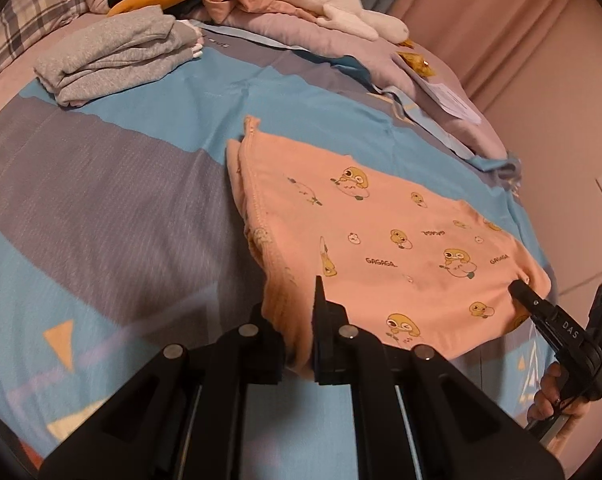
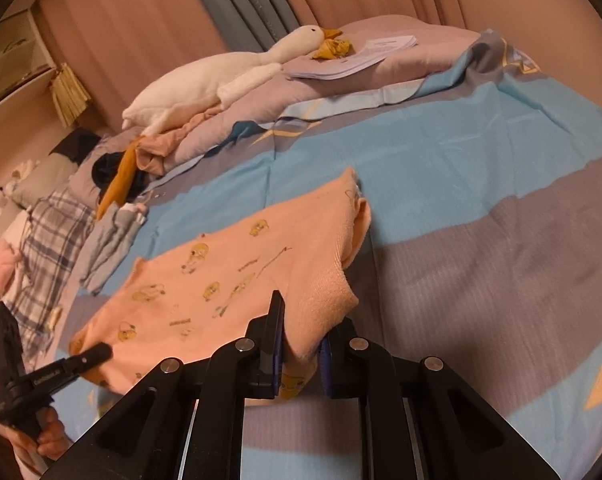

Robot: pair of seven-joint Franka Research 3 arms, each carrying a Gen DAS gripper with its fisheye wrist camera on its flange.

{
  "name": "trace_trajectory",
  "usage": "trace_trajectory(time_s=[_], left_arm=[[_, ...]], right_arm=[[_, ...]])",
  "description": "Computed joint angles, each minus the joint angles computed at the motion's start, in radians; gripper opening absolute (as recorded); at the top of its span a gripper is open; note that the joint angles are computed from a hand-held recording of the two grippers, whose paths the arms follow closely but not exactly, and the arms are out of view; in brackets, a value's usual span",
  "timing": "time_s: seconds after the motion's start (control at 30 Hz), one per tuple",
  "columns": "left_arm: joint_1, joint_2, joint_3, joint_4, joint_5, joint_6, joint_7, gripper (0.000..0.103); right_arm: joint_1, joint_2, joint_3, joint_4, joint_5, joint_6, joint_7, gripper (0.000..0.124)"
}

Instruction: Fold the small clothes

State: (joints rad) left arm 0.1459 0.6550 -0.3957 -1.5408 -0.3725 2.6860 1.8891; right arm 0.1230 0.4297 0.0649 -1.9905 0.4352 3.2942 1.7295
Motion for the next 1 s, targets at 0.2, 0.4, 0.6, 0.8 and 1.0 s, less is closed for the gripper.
trace_trajectory(time_s=[0.2,0.4,0.6,0.8,1.0], left_arm=[[0.028,-0.087,-0.014,-0.138,-0.029,0.017,0.052,0.009],[-0.006,-0.091,0.037,-0.158,0.008,-0.021,0.022,0.010],[-0.006,-0.100,0.042,-0.157,0.020,-0.041,0.024,0.015],[-0.002,-0.132,0.047,-0.177,0.005,-0.027,0.033,0.023],[0.015,-0.151,0.031,-0.175,-0.037,-0.022,0.064,0.027]], right_arm=[[0.006,-0.072,0.011,-0.102,0.012,0.006,0.011,0.016],[0.078,-0.081,-0.067,-0.125,0.029,-0.035,0.050,0.016],[0.142,-0.059,-0.142,-0.121,0.015,-0.085,0.125,0.016],[0.083,-0.056,-0.085,-0.124,0.011,-0.095,0.136,0.016],[0.101,-0.060,-0.105,-0.126,-0.003,-0.104,0.165,0.016]])
